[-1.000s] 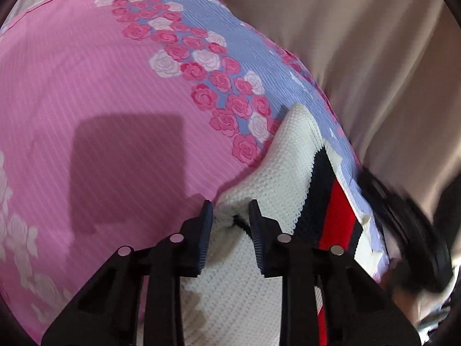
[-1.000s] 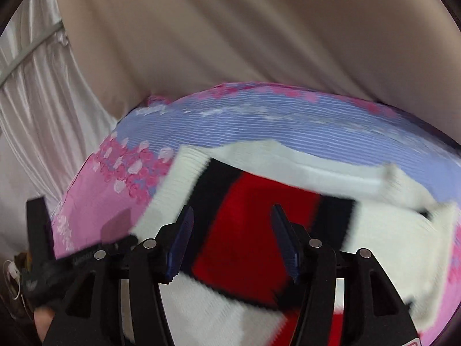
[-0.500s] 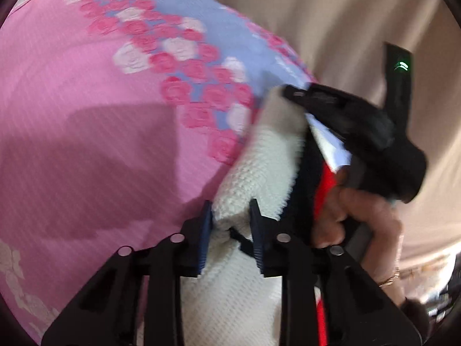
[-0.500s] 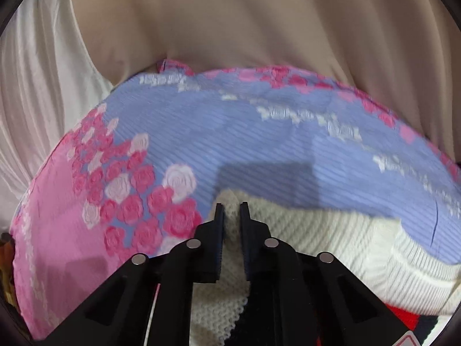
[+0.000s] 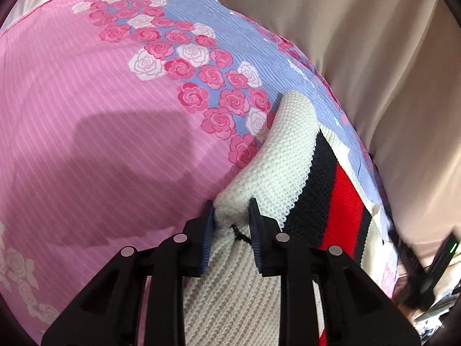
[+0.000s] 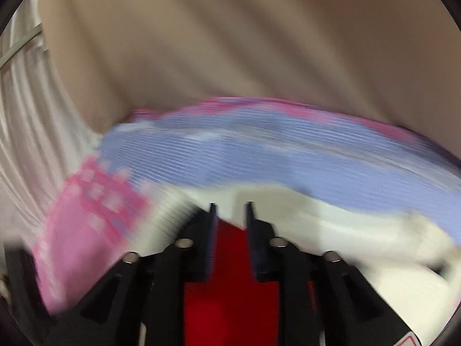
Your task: Fold small clothes
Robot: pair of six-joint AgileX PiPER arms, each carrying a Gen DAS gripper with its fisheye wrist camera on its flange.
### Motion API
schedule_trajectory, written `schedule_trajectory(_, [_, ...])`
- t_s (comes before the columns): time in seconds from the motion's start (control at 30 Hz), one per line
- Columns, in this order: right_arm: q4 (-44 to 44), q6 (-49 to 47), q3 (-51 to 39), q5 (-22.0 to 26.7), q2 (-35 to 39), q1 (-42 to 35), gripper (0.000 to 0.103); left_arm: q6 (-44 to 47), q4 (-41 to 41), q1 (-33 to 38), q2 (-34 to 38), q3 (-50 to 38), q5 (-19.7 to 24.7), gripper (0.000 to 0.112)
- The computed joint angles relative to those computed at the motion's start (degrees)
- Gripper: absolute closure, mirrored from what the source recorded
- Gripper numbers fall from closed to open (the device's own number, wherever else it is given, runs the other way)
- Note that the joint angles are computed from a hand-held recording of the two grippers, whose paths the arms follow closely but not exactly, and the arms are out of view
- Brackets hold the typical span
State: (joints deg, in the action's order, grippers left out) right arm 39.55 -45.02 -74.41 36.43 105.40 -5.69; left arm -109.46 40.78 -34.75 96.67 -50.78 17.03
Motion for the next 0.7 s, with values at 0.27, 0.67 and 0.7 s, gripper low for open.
schedule_trajectory(0.27, [-3.67,-2.78,-5.59,8.58,9.43,-21.29,0.096,-7.54,3.75,-2.44,1.05,-1.81,4.96,0.089])
schedule_trajectory(0.67, [2.35,-6.05,-4.74,13.57,7.01,-27.35,0.087,-3.76,3.14,-4.82,-5.86,3.21,6.42,0.059])
schedule_trajectory(0.7, [4.35,-9.56,-1.17,15.09,2.83,-29.87,0.085,-3.49,4.19,-7.25,-9.41,5.94,7.98,0.057])
